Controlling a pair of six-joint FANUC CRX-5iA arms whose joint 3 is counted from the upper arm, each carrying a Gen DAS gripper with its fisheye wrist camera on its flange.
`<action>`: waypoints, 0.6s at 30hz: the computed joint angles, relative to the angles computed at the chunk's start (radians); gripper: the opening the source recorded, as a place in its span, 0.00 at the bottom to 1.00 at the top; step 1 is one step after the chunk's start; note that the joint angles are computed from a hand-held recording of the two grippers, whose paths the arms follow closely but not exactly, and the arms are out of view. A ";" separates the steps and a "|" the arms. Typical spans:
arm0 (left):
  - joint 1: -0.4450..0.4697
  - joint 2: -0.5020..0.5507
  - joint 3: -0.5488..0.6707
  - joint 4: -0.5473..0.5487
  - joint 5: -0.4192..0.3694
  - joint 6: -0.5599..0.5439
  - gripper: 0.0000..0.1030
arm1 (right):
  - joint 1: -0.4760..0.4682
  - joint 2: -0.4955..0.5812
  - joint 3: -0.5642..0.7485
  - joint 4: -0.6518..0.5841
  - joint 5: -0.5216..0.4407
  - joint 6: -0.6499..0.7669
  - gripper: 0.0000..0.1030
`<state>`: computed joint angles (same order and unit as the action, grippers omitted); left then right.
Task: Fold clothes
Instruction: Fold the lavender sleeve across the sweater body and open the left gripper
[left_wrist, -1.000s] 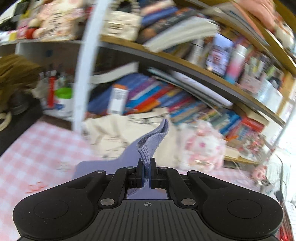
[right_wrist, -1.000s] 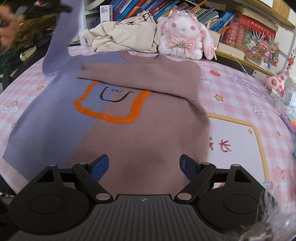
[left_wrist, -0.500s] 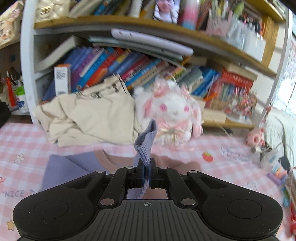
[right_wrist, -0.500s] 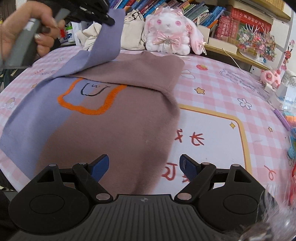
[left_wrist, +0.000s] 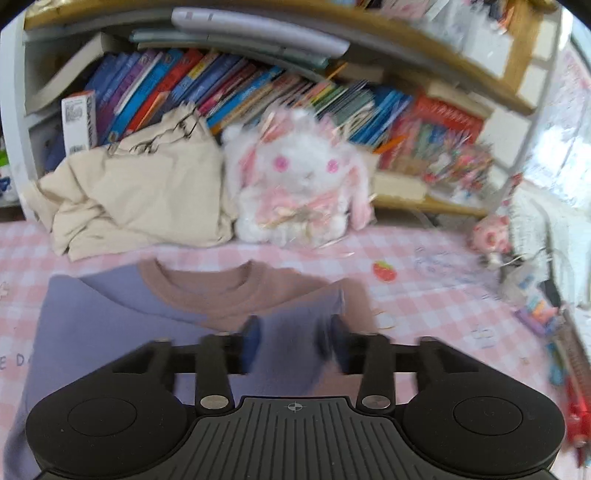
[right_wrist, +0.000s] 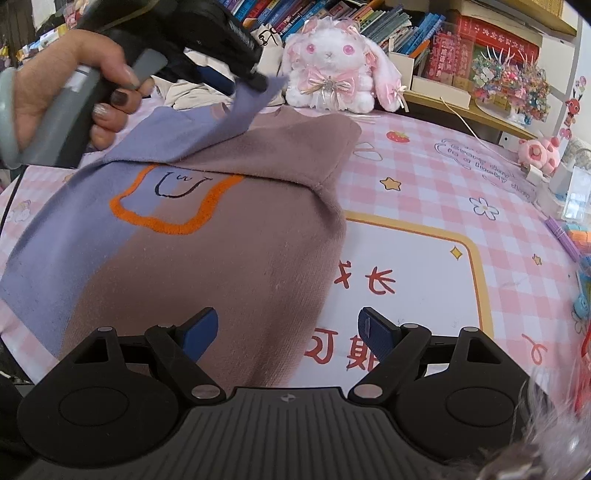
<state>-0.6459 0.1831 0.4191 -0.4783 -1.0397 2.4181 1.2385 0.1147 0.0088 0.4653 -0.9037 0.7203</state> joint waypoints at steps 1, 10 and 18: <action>-0.014 -0.025 -0.021 -0.023 0.012 0.009 0.53 | -0.002 -0.001 0.002 -0.014 0.002 0.000 0.80; -0.249 -0.222 -0.159 -0.248 -0.396 0.226 0.54 | -0.001 0.008 0.025 -0.117 0.003 -0.006 0.79; -0.399 -0.314 -0.276 -0.254 -0.622 0.420 0.60 | 0.065 -0.003 -0.009 -0.001 -0.023 -0.178 0.78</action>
<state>-1.0454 -0.1306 0.1435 -0.7322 -1.6620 2.8380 1.3036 0.1116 0.0003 0.4646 -0.9267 0.5425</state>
